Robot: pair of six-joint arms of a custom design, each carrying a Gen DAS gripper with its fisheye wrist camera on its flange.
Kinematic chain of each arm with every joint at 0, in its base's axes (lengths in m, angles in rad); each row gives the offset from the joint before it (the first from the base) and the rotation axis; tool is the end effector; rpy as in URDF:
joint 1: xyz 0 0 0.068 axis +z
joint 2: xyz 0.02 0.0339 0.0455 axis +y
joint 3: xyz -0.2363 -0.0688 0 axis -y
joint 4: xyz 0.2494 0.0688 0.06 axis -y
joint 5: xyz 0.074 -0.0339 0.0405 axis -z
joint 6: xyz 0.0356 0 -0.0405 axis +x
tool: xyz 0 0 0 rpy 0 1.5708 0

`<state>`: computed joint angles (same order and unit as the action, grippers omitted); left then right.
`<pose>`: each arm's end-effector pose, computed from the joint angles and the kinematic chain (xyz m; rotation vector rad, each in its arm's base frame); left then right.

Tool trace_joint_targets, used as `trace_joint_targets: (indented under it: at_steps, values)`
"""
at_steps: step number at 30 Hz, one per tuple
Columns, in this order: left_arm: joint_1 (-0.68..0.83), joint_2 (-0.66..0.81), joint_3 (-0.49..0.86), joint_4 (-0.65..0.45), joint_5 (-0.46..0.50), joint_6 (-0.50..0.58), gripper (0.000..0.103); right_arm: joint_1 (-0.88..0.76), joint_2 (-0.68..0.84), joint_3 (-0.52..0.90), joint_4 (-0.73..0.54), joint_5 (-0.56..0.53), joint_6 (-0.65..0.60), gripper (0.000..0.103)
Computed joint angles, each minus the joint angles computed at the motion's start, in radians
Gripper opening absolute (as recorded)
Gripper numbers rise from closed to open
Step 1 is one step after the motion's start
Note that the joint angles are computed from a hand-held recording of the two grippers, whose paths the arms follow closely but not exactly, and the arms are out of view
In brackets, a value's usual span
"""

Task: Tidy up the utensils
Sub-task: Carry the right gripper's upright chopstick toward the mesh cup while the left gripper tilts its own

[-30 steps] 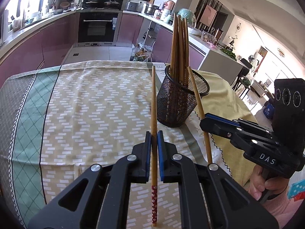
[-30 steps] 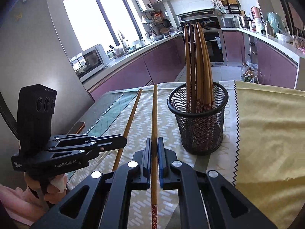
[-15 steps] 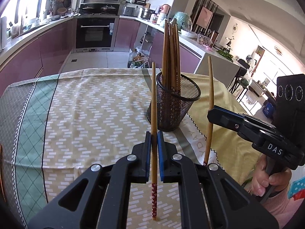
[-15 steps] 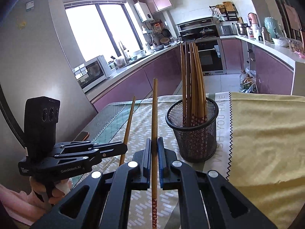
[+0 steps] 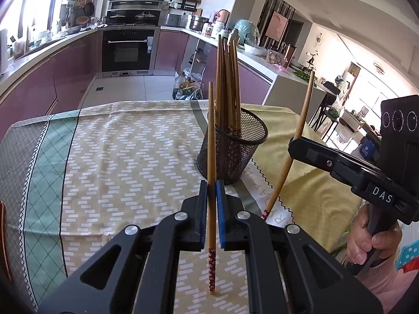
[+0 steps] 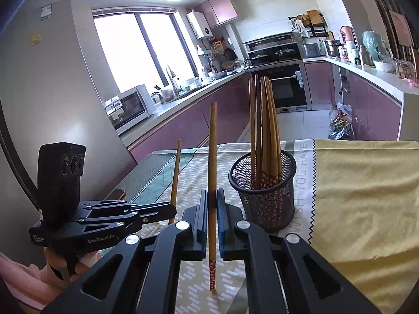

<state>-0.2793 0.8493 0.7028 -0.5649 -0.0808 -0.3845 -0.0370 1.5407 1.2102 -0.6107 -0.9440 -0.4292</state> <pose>0.1953 -0.0530 0.2424 -0.1629 2.2866 -0.2547 0.3250 0.0168 0.2488 -0.7783 2.0626 0.9166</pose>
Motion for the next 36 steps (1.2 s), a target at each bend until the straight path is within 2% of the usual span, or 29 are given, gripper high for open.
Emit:
trace_joint_targets:
  at_steps: [36]
  values:
    - [-0.022, -0.032, 0.042, -0.019, -0.043, 0.013, 0.007, 0.011, -0.035, -0.002, 0.058, 0.005, 0.048, 0.006]
